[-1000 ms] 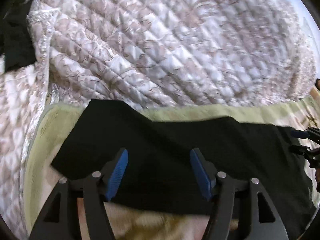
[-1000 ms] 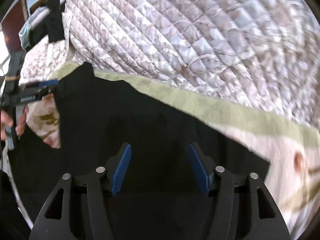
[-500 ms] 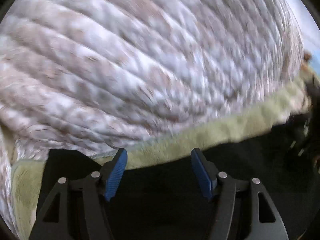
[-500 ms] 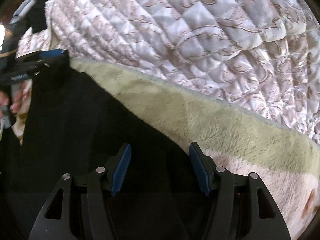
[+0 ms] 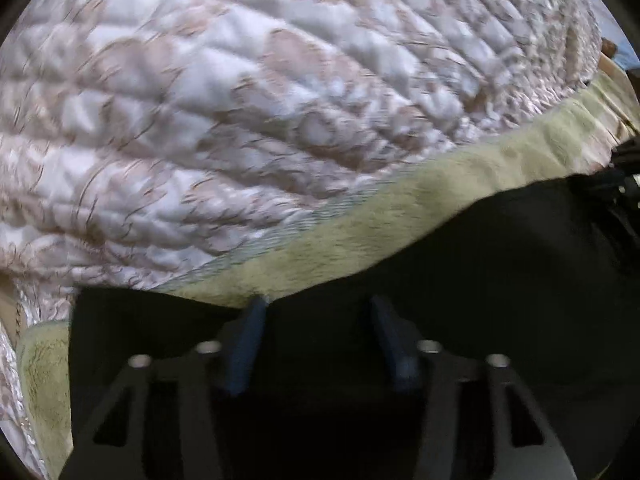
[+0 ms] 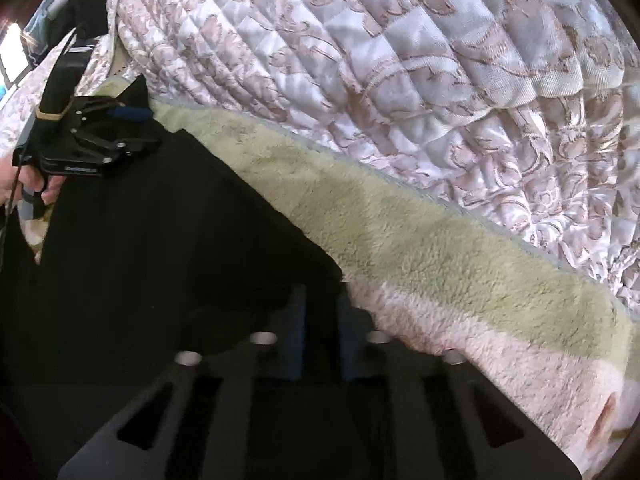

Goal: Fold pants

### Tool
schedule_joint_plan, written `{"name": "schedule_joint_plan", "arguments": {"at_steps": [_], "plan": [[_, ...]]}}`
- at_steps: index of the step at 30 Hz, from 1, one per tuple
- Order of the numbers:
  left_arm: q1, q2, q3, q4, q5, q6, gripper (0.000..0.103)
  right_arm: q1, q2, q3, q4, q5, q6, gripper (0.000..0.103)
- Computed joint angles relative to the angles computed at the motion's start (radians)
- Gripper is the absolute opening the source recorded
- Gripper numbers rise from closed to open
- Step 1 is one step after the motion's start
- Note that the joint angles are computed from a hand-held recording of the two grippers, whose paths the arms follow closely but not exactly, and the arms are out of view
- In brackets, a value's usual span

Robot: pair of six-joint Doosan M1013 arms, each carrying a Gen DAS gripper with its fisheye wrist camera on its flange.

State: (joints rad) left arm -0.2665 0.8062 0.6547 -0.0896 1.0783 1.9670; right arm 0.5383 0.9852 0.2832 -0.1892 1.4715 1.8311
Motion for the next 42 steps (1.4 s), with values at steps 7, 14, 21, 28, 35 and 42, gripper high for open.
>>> {"name": "schedule_joint_plan", "arguments": {"at_steps": [7,14,21,28,35,42], "plan": [[-0.024,-0.102,0.155,0.079,-0.154,-0.068,0.006,0.033,-0.013,-0.01,-0.095,-0.014,0.022,0.008],[0.019,-0.318,0.432,-0.107,-0.37,-0.039,0.006,0.106,-0.197,0.249,-0.187,-0.201,0.13,0.008],[0.042,-0.531,0.75,-0.265,-0.472,0.0,0.006,0.218,-0.357,0.505,-0.262,-0.302,0.317,0.008],[0.043,-0.624,0.923,-0.241,-0.385,-0.132,0.008,0.265,-0.42,0.689,-0.13,-0.287,0.566,0.01],[0.065,-0.677,0.975,-0.261,-0.402,-0.215,0.017,0.296,-0.496,0.817,-0.17,-0.433,0.814,0.042],[0.048,-0.646,0.922,-0.115,-0.459,-0.355,0.051,0.307,-0.561,0.94,-0.225,-0.552,1.149,0.044]]}}
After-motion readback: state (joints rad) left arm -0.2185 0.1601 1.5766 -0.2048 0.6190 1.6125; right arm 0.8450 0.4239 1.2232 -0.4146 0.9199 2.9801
